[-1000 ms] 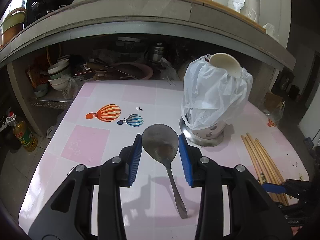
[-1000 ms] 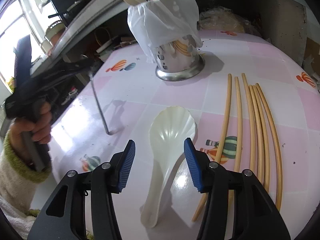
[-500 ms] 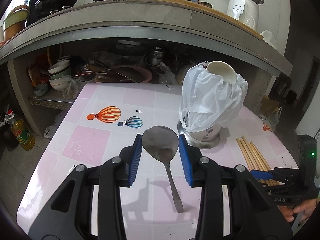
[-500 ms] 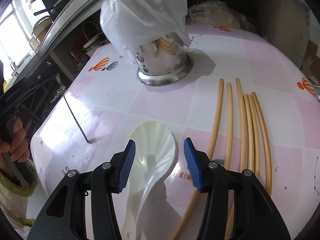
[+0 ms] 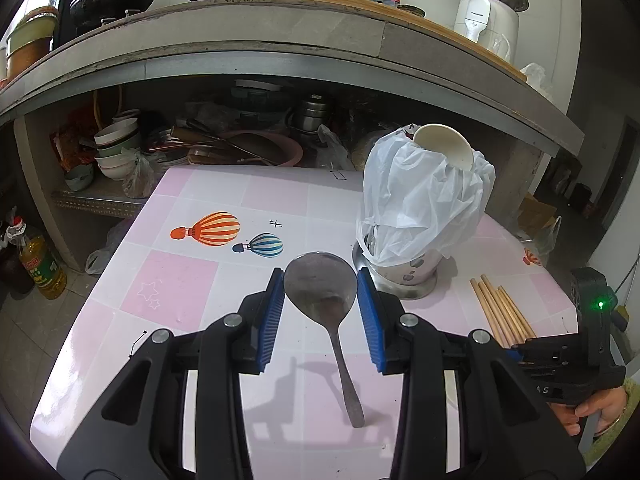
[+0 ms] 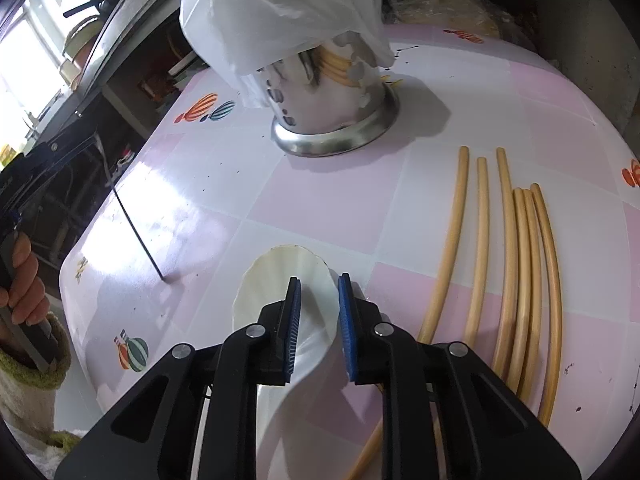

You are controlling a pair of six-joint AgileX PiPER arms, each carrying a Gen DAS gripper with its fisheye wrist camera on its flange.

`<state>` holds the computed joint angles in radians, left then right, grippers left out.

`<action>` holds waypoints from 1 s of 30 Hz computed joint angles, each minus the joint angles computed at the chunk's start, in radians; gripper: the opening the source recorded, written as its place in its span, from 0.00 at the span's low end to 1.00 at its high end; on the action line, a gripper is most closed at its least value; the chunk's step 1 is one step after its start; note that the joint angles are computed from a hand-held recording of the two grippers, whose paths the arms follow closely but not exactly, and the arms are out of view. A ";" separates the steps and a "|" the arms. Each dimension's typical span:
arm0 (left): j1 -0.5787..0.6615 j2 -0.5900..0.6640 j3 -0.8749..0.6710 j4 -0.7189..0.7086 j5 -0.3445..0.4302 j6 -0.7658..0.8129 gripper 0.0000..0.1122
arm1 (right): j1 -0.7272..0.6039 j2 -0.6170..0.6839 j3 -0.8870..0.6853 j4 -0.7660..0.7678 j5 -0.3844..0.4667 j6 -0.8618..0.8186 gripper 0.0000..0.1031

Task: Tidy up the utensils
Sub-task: 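Carry the metal spoon toward the holder with the left tool while the right tool grasps the rice spoon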

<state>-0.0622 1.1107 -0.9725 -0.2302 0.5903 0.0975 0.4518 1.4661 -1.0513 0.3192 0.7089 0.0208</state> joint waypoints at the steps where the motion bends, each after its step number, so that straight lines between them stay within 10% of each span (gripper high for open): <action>1: 0.000 0.000 0.000 0.001 0.000 -0.002 0.31 | 0.003 0.000 0.000 -0.001 -0.001 -0.001 0.14; 30: 0.008 -0.046 0.001 -0.068 -0.005 0.061 0.31 | 0.035 -0.283 0.025 -0.128 -0.040 0.190 0.03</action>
